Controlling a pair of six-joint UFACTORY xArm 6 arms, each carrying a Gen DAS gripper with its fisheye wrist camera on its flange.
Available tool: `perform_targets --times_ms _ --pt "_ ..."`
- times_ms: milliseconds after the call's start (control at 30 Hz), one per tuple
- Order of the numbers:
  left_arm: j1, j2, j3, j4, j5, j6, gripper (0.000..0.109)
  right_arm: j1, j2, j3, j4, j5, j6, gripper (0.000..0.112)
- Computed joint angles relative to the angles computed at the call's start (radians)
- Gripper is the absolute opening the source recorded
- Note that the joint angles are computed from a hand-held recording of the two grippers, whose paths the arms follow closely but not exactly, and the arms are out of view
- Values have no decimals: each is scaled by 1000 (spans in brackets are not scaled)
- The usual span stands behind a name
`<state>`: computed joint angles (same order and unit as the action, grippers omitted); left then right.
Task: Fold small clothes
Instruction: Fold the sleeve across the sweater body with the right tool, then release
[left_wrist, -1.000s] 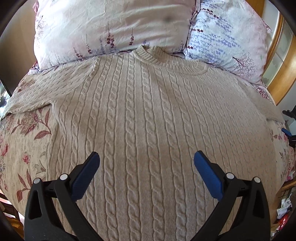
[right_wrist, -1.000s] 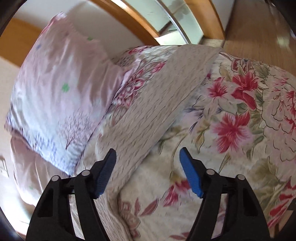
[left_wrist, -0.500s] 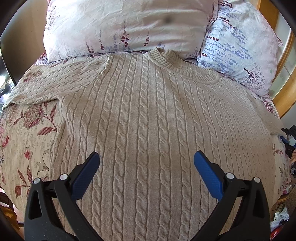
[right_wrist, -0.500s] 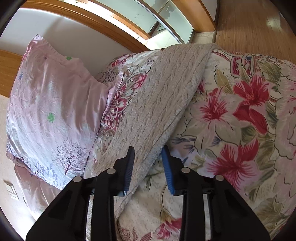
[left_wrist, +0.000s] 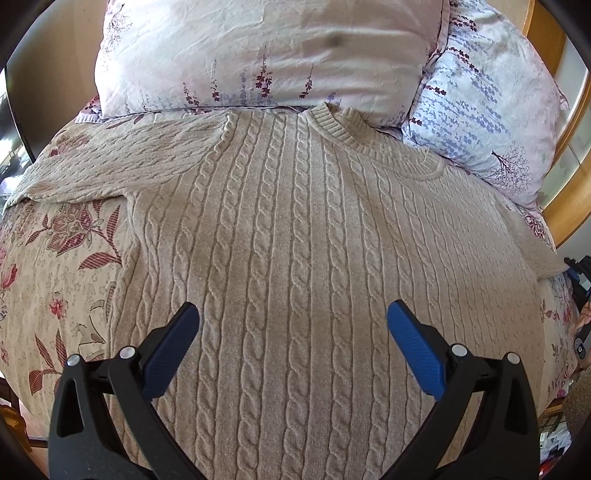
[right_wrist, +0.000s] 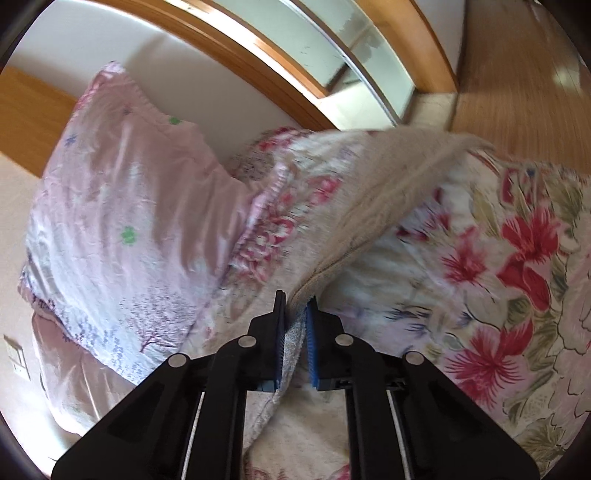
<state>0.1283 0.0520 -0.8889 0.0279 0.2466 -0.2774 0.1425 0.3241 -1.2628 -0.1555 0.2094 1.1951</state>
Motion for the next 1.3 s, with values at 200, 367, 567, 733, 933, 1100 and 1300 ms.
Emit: perform_targets --times_ms 200,367,567,733,933,1100,1300 --pt "4 -3 12 -14 -23 10 101 37 28 -90 28 -41 -104 11" --pt "11 -18 42 32 -88 -29 101 118 74 -182 254 -83 -372 11" --pt "16 -22 50 -21 -101 14 101 246 170 -344 623 -28 -761 11" --pt "24 -29 55 -62 -99 44 101 318 279 -468 791 92 -889 11" --pt "27 -32 53 -143 -90 116 101 362 369 -562 738 265 -850 12" --pt "16 -23 29 -338 -57 275 101 351 393 -596 748 357 -799 24" --pt "9 -3 -15 -501 -33 410 101 323 330 -515 722 248 -707 51"
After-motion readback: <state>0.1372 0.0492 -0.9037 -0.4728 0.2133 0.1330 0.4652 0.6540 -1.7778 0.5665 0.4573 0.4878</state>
